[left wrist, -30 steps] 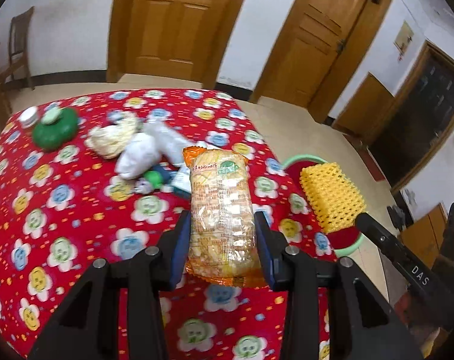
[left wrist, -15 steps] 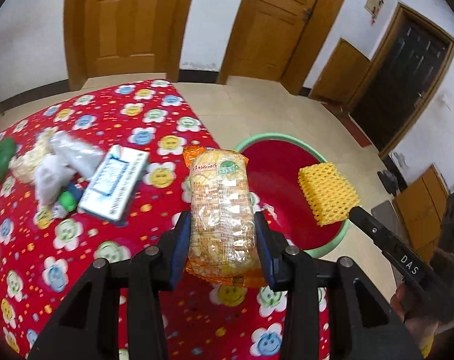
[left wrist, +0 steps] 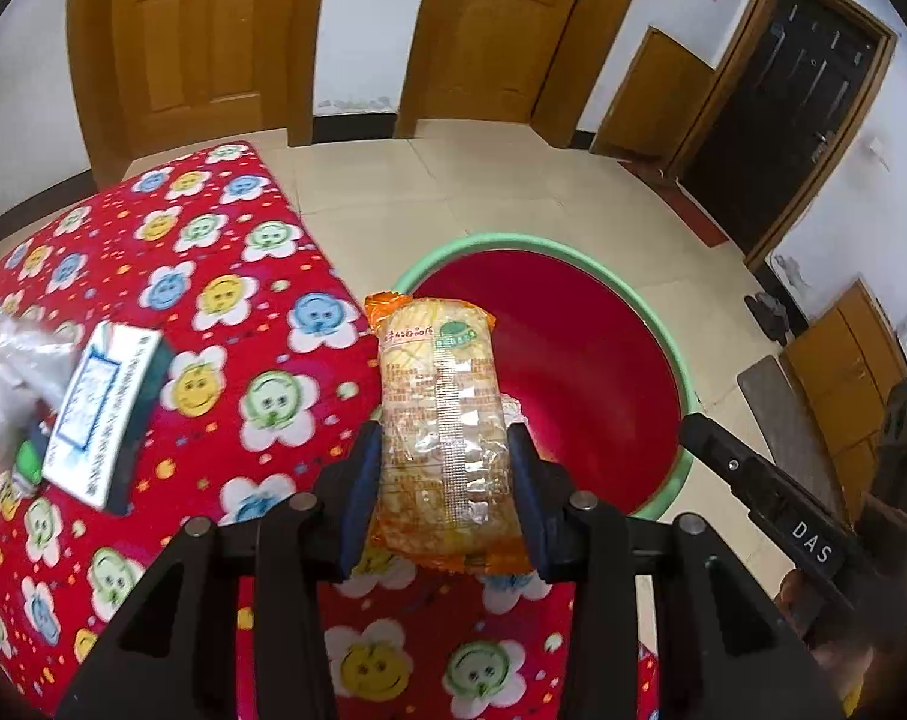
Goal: Collect trash
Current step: 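Carry the foam net and bread bag over the bin and open both tools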
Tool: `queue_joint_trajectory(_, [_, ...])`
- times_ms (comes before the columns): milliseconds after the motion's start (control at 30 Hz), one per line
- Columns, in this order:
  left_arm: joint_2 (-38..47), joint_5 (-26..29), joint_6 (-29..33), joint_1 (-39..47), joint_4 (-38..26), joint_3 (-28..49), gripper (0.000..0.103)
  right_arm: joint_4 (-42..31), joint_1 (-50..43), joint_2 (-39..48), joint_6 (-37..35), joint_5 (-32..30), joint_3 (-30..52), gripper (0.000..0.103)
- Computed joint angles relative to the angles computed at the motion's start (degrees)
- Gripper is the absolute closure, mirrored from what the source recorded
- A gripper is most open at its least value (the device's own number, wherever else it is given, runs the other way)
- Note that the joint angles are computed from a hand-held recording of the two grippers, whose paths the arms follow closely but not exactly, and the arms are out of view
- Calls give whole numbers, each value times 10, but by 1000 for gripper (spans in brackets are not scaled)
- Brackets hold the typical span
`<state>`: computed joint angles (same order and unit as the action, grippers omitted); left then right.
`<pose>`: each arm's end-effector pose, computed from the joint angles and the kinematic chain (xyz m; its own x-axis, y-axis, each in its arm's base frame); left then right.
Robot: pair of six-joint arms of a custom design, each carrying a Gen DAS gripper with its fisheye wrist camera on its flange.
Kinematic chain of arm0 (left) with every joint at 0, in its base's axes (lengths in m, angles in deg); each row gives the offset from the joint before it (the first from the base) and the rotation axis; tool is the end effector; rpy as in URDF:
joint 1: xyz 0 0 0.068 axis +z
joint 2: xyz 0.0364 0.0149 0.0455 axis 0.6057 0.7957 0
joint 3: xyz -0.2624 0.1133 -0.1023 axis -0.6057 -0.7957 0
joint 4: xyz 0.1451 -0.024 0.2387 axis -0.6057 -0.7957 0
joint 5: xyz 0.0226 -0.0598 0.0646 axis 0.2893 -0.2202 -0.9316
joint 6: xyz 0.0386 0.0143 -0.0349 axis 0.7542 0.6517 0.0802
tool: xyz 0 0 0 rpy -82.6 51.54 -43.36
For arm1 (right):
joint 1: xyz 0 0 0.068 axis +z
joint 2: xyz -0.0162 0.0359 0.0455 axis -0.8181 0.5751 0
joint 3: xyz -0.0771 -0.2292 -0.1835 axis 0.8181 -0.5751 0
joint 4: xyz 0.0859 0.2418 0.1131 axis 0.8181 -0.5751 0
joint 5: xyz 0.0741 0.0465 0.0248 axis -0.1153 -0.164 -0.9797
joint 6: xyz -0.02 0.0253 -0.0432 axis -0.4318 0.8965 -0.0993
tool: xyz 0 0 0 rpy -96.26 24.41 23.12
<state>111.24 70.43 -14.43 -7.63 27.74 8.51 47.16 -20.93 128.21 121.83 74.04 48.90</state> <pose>0.2112 -0.2046 0.1416 -0.8281 0.0864 -0.5539 0.2524 0.9397 -0.2308 0.2160 0.1353 0.1122 -0.6857 0.3848 -0.6179 0.1375 0.9020 0.4092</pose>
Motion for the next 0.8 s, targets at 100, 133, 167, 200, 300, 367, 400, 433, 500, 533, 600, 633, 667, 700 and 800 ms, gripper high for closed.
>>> queue_joint_trajectory(100, [25, 6, 6, -1, 5, 19, 61, 10, -12, -2, 0, -6, -10, 80])
queue_joint_trajectory(133, [30, 8, 7, -2, 7, 22, 61, 12, -14, -4, 0, -7, -12, 80])
queue_joint_trajectory(167, [35, 11, 9, -2, 9, 26, 61, 13, -16, -5, 0, -7, -14, 80])
queue_joint_trajectory(200, [40, 14, 10, -2, 12, 30, 60, 14, -18, -7, 0, -7, -17, 80])
queue_joint_trajectory(300, [47, 18, 11, -5, 15, 37, 55, 19, -27, -13, -3, -13, -24, 80])
queue_joint_trajectory(367, [46, 14, 11, -9, 15, 38, 52, 22, -31, -15, -3, -16, -27, 80])
queue_joint_trajectory(400, [45, 12, 11, -10, 14, 38, 52, 21, -30, -15, -2, -15, -27, 80])
queue_joint_trajectory(433, [43, 9, 11, -11, 13, 38, 52, 21, -30, -16, -1, -15, -28, 80])
queue_joint_trajectory(500, [37, 6, 11, -10, 11, 35, 52, 21, -30, -19, 0, -15, -29, 80])
queue_joint_trajectory(533, [34, 5, 9, -10, 9, 35, 52, 20, -29, -21, 0, -15, -30, 80])
queue_joint_trajectory(600, [26, 4, 5, -8, 5, 31, 52, 16, -27, -23, 1, -14, -28, 80])
queue_joint_trajectory(633, [21, 4, 3, -6, 6, 27, 52, 16, -26, -23, 1, -13, -27, 80])
queue_joint_trajectory(667, [15, 5, 1, -4, 6, 22, 52, 15, -25, -24, 1, -13, -27, 80])
queue_joint_trajectory(700, [9, 5, 1, -1, 6, 18, 52, 14, -23, -25, 0, -12, -27, 79])
queue_joint_trajectory(800, [-14, 1, -4, 7, 3, 2, 52, 8, -17, -30, 0, -9, -24, 76])
